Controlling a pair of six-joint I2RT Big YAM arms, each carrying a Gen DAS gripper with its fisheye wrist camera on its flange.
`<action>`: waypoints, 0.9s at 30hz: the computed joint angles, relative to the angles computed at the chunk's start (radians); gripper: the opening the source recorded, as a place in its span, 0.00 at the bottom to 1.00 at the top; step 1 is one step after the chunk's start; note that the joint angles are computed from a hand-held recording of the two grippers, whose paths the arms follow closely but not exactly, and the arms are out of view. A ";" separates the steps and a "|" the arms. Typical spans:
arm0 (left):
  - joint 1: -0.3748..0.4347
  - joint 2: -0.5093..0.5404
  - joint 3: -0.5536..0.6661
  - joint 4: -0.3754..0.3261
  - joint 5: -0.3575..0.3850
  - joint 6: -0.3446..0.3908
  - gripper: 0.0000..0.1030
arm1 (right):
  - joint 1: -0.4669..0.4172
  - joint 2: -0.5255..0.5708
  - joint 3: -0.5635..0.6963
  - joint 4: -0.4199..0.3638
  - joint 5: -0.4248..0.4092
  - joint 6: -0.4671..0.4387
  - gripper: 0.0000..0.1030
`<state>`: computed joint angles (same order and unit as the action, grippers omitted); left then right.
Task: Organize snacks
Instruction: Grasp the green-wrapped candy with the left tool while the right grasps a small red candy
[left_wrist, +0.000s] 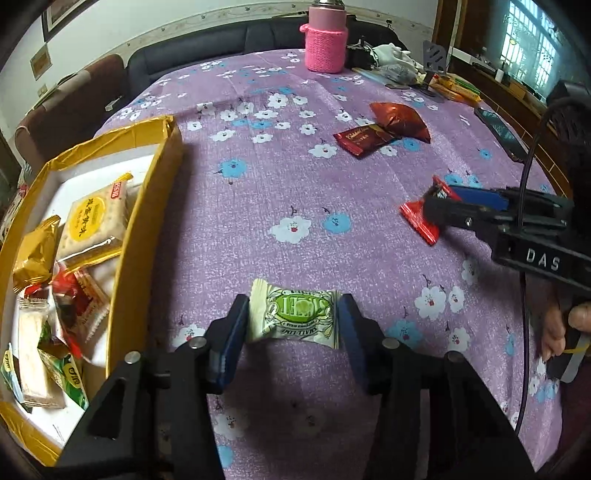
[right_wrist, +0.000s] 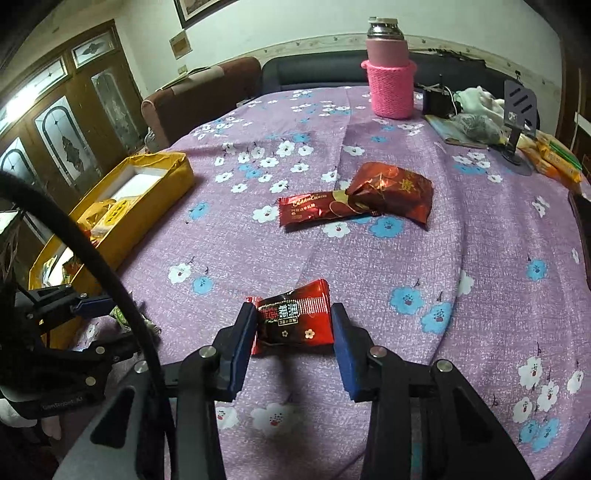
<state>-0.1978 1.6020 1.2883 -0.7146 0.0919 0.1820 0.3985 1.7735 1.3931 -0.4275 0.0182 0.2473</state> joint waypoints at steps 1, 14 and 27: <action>0.000 0.003 0.002 -0.001 -0.005 -0.004 0.59 | 0.002 0.004 0.003 -0.006 0.003 -0.002 0.39; 0.035 -0.084 -0.040 0.042 0.052 -0.033 0.38 | 0.002 -0.021 -0.031 0.066 -0.041 0.019 0.17; 0.155 -0.210 -0.106 0.068 0.146 -0.069 0.38 | 0.034 0.029 0.022 0.017 0.040 0.050 0.50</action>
<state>-0.0431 1.3920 1.1820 -0.6469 0.2379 0.1133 0.4327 1.8029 1.4154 -0.4100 0.0578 0.2974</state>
